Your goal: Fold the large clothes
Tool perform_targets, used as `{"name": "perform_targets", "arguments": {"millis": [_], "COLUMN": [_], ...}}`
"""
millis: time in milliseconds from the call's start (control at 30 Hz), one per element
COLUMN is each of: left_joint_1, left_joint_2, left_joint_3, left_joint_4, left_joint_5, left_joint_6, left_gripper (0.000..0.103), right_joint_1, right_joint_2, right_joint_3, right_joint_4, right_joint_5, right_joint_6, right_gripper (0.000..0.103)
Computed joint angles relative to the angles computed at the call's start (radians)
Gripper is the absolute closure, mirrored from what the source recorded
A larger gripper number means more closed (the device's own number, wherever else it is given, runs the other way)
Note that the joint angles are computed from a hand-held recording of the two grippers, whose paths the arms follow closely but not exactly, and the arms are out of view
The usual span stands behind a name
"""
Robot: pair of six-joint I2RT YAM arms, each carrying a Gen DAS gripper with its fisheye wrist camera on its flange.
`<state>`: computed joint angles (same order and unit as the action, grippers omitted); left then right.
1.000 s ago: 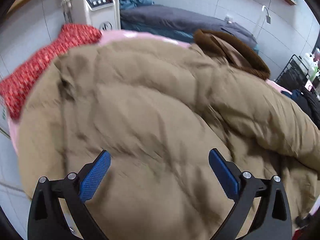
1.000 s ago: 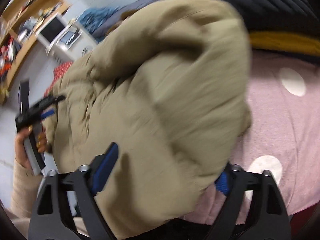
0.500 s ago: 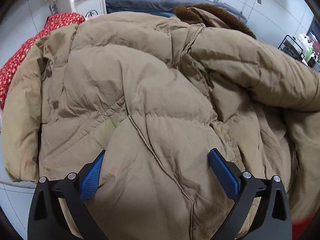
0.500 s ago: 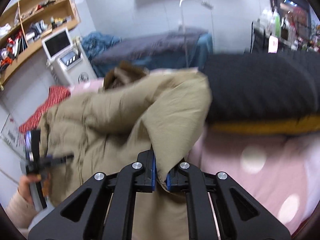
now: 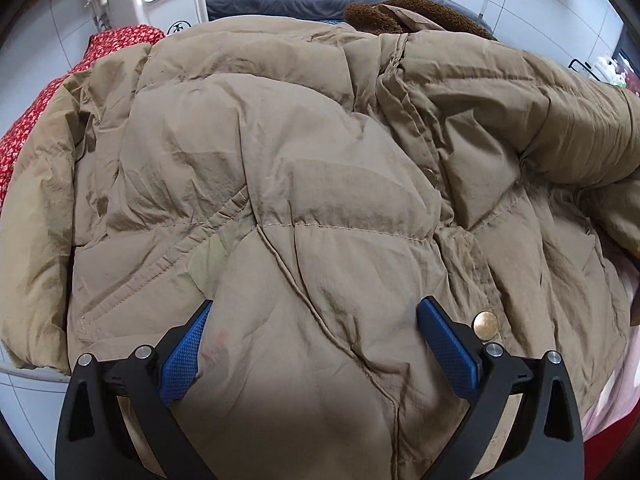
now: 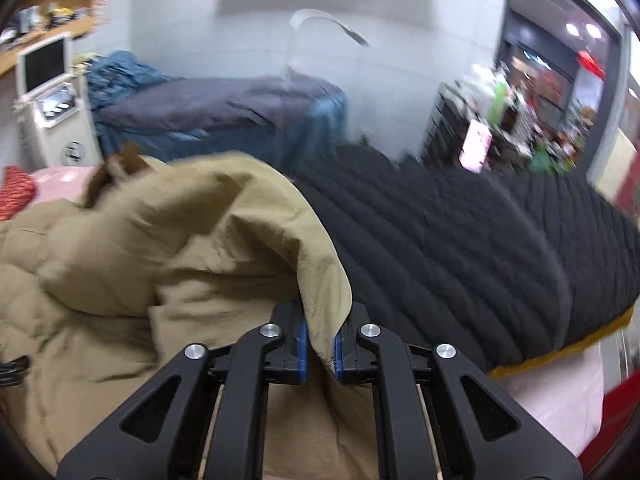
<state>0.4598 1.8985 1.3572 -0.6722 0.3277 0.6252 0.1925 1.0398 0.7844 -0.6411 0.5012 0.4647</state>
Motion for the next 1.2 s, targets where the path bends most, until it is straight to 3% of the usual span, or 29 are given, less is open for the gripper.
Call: {"name": "perform_targets", "arguments": {"millis": [33, 67, 133, 233, 400, 467, 533, 633, 700, 733, 867, 1000, 1067, 1200], "left_joint_1": [-0.002, -0.004, -0.009, -0.011, -0.004, 0.012, 0.041, 0.078, 0.096, 0.109, 0.167, 0.232, 0.252, 0.258], "left_joint_2": [0.001, -0.001, -0.005, -0.004, 0.009, 0.029, 0.047, 0.063, 0.066, 0.072, 0.128, 0.181, 0.207, 0.240], "left_joint_3": [-0.007, -0.012, -0.019, -0.017, 0.034, 0.095, 0.154, 0.222, 0.245, 0.260, 0.340, 0.394, 0.427, 0.471], "left_joint_4": [0.009, 0.015, 0.022, 0.020, -0.047, -0.114, -0.173, -0.221, -0.233, -0.243, -0.316, -0.349, -0.366, -0.370], "left_joint_5": [-0.002, -0.007, -0.018, -0.020, -0.002, 0.030, 0.072, 0.115, 0.121, 0.120, 0.125, 0.117, 0.121, 0.106], "left_joint_6": [0.005, 0.007, 0.014, 0.009, 0.026, 0.040, 0.047, 0.069, 0.099, 0.125, 0.223, 0.302, 0.315, 0.291], "left_gripper": [0.006, 0.006, 0.006, 0.006, 0.006, 0.006, 0.006, 0.006, 0.006, 0.006, 0.006, 0.006, 0.006, 0.006], "right_joint_1": [-0.038, -0.050, -0.047, -0.018, 0.155, 0.332, 0.464, 0.500, 0.454, 0.456, 0.404, 0.307, 0.185, 0.161], "right_joint_2": [0.001, -0.009, -0.058, -0.143, -0.262, -0.318, -0.353, -0.353, -0.303, -0.269, -0.135, -0.153, -0.155, -0.002], "right_joint_3": [-0.051, -0.086, -0.133, -0.170, -0.169, -0.154, -0.146, -0.160, -0.203, -0.222, -0.343, -0.484, -0.554, -0.595], "right_joint_4": [0.044, 0.065, 0.080, 0.071, -0.048, -0.110, -0.127, -0.026, 0.062, 0.084, 0.166, 0.264, 0.365, 0.552], "right_joint_5": [-0.034, -0.036, -0.005, 0.021, 0.150, 0.271, 0.305, 0.067, -0.189, -0.234, -0.359, -0.442, -0.538, -0.561], "right_joint_6": [0.006, 0.027, 0.072, 0.110, 0.203, 0.275, 0.316, 0.240, 0.197, 0.206, 0.297, 0.402, 0.379, 0.402], "right_gripper": [0.080, 0.062, 0.044, 0.027, 0.025, 0.020, 0.018, 0.018, 0.018, 0.018, 0.018, 0.018, 0.018, 0.012]}}
